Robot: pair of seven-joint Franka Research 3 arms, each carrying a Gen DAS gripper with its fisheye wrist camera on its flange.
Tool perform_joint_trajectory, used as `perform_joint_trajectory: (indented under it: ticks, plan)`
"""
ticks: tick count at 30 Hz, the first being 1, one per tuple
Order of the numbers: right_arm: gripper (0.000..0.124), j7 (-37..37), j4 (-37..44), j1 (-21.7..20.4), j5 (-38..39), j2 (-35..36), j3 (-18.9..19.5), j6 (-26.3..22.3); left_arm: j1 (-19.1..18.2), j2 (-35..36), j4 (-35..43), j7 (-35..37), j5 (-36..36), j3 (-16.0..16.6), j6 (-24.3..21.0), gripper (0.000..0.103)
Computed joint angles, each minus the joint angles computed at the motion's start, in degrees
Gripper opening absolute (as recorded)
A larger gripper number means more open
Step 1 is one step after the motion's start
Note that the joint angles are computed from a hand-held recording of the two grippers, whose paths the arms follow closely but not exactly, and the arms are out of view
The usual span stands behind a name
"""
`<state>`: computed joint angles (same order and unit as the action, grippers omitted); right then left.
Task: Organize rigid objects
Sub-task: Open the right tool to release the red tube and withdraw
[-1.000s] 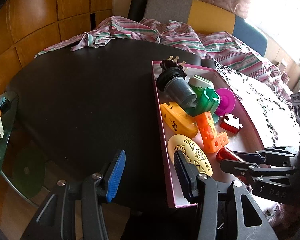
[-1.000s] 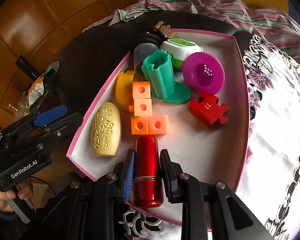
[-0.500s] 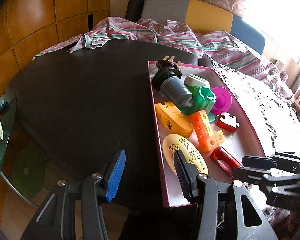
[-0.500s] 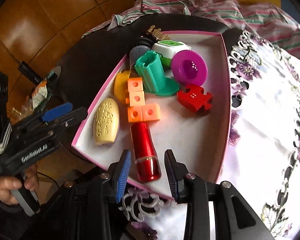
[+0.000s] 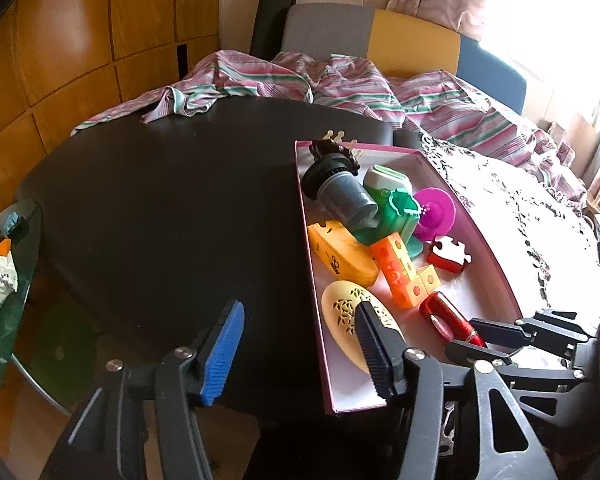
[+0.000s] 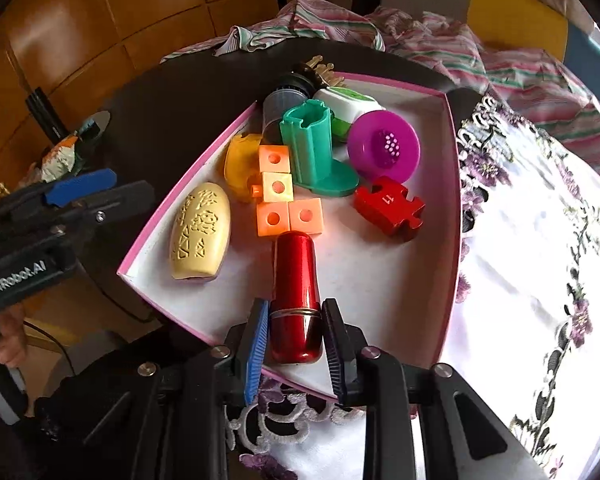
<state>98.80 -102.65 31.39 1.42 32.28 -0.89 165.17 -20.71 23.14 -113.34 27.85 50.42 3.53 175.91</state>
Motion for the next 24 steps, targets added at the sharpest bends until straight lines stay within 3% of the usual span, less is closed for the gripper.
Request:
perform_joint_trajectory:
  ticks: [4,10,12,14,17,19,21,24]
  plan:
    - [0.029,1.2,0.1,0.1,0.5,0.1,-0.2,0.3,-2.2,-0.8,-0.2,-4.0,3.7,2.6,0.2,0.067]
    - [0.044,1.8,-3.3,-0.8,3.4,-2.0,1.1,4.3,-3.4,-2.0,-0.1,-11.6,11.3,4.0,-1.2,0.073]
    - [0.044,6.0,-4.1,2.9,2.2,-2.4,-3.1,5.8,-3.5,-2.4,0.1,-14.5,14.5,4.0,-2.1,0.079]
    - [0.044,13.4,-4.7,9.5,-1.2,-2.4,-10.7,6.9,-3.4,-2.8,0.1,-17.8,17.6,3.8,-2.6,0.081]
    - [0.044,26.8,-5.4,21.0,-7.7,-1.6,-23.9,7.0,-3.2,-3.6,0.0,-22.7,22.1,3.2,-3.6,0.094]
    - [0.044,33.8,-5.3,26.7,-11.0,-0.6,-30.4,6.0,-2.9,-4.3,-0.3,-26.7,25.7,2.9,-3.5,0.099]
    - [0.044,37.1,-4.9,28.1,-12.8,-0.2,-32.2,4.9,-2.7,-5.0,-0.4,-30.4,29.6,2.3,-4.2,0.103]
    - [0.044,38.4,-4.6,26.6,-14.3,-0.6,-30.6,4.1,-1.2,-5.7,-0.7,-30.8,30.2,0.2,-5.7,0.103]
